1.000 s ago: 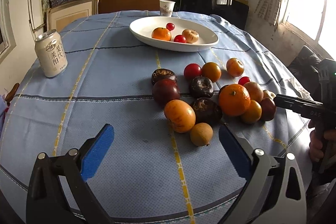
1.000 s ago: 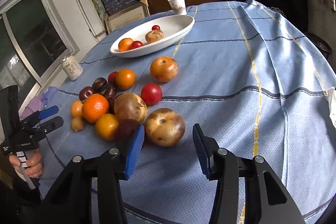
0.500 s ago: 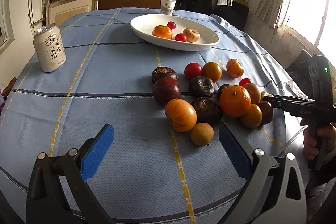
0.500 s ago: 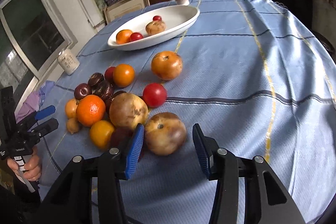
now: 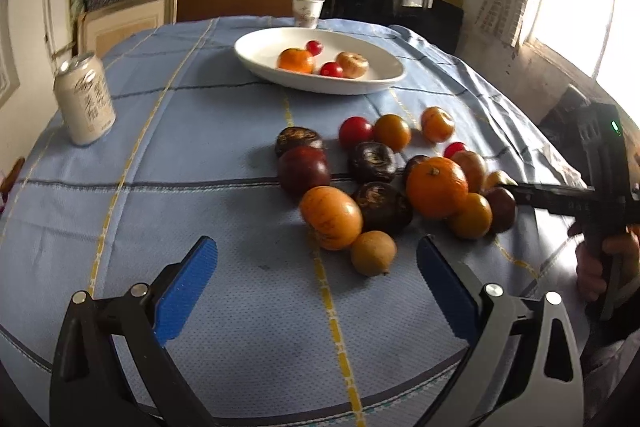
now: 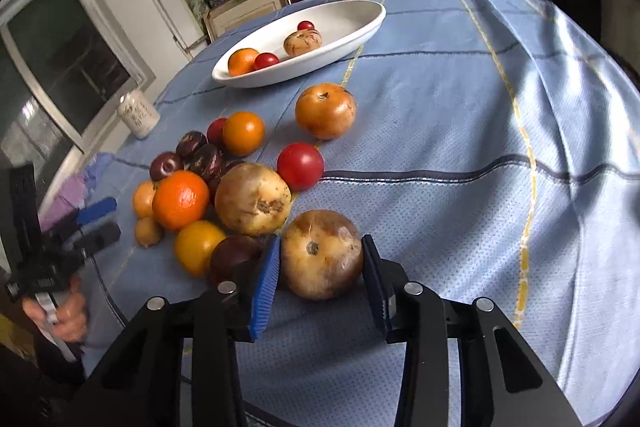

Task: Organize fruits
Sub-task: 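Return both tools over the fruit cluster toward a brown pear, then grasp the brown pear with the right tool while the left tool grasps a small brown kiwi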

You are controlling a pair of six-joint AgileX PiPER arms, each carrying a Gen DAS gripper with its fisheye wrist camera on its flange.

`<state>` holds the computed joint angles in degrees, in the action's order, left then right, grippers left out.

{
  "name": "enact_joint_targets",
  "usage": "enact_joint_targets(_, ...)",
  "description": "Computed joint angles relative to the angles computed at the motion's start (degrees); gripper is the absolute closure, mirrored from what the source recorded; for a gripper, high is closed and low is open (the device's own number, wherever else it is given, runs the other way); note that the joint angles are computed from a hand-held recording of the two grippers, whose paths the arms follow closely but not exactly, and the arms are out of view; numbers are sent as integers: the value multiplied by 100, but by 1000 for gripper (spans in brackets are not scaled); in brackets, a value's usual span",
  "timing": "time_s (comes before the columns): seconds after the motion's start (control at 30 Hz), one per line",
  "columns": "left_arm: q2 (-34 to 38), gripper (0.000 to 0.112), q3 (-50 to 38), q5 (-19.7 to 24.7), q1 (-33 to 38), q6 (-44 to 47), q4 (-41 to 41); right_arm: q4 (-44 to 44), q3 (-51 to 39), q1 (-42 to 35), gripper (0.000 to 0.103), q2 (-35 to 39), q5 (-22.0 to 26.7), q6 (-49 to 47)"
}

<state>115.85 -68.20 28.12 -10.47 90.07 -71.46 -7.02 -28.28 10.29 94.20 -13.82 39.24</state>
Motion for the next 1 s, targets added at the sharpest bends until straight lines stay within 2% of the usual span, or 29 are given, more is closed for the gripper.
enact_joint_targets(0.1,-116,15,205,-225,-140,507,-307,-514,194,-182,63,34,-513,636)
enact_joint_targets(0.17,-108,18,193,-281,-188,416,-201,-1167,468,-526,63,50,-1185,1309)
enact_joint_targets(0.3,79,38,-135,-56,-182,-446,547,-1529,759,-940,63,103,-1881,1705)
enact_joint_targets(0.43,189,57,-287,75,-253,-853,950,-1520,685,-901,63,142,-1804,1653)
enact_joint_targets(0.5,185,61,-274,61,-323,-903,1031,-1513,643,-870,63,155,-1736,1641)
enact_joint_targets(0.63,92,62,-131,15,-430,-898,1057,-1693,661,-960,63,186,-1824,1794)
enact_joint_targets(0.77,0,62,46,-396,-631,-918,1118,-1766,679,-969,63,184,-1883,1815)
enact_joint_targets(0.93,147,62,-218,-508,-774,-1899,1890,-1917,725,-1063,62,215,-2064,1901)
enact_joint_targets(1.0,213,67,-337,-540,-840,-2445,2344,-1947,748,-1085,62,216,-2111,1912)
